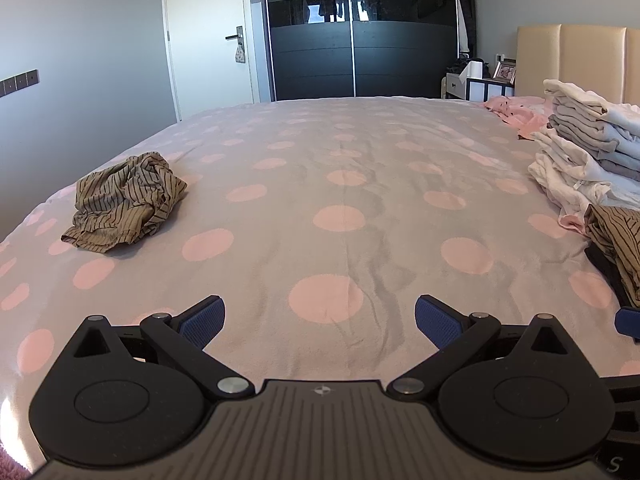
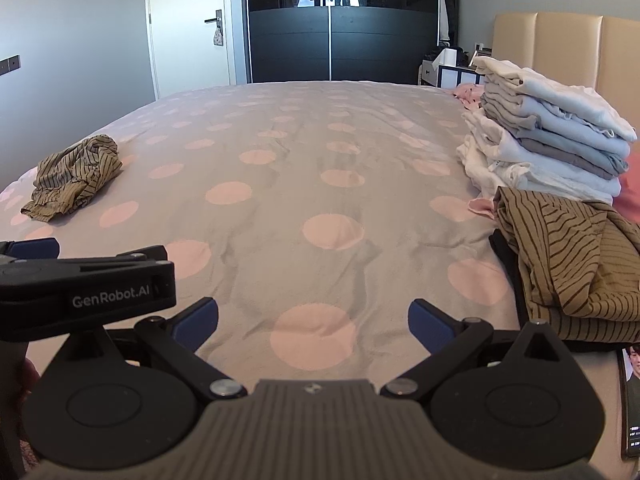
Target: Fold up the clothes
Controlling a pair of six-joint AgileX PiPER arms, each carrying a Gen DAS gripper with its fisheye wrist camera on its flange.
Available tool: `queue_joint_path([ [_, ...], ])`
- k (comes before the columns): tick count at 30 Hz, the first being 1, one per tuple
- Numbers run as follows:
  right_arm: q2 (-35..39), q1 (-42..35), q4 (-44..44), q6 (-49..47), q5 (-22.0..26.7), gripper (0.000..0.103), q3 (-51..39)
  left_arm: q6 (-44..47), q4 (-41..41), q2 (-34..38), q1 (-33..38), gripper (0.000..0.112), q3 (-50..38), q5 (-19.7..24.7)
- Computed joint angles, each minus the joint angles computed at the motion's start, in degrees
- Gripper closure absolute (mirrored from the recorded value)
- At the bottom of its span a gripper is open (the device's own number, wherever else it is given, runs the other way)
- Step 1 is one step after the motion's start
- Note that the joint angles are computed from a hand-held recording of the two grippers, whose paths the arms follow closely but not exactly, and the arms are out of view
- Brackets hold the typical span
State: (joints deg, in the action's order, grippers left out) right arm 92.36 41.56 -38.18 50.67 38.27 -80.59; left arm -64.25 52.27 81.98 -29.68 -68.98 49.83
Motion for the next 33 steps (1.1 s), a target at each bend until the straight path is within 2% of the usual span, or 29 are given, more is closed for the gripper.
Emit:
queue_joint_path([
  [2, -0.09, -0.05, 0.48, -0.58, -0.14, 0.006, 0.0, 0.35, -0.04, -0.06, 0.04, 0.009, -0.03, -0.1],
  [4, 0.03, -0.18, 1.44, -1.74, -0.02, 0.023, -0.38, 1.08, -0.31, -0.14, 0.41, 0.009, -0.07, -0.47],
  [5, 0.13, -0.2, 1.64, -2.02, 0.11, 0.024, -0.55, 1.31, -0.43, -0.29, 0.53, 0.009, 0.12, -0.64],
  [8, 0.26, -0.15, 1.1, -1.27, 0.36, 0.021, -0.63, 1.44, -0.56, -0.51, 0.67, 0.009, 0.29, -0.93],
  [12, 0.05, 0.16, -1.18, 1.49, 0.17, 0.003, 0.11, 0.76, -0.3, -0.65, 0.5, 0.009, 0.35, -0.74],
  [13, 0.03, 0.2, -1.67, 1.97, 0.12, 0.001, 0.27, 0.67, -0.3, -0.6, 0.38, 0.009, 0.31, -0.56],
  [33, 0.81, -0.23, 0.09, 0.16, 1.36, 0.001, -0.63, 1.43, -1.55, -0.08, -0.06, 0.009, -0.6, 0.21],
])
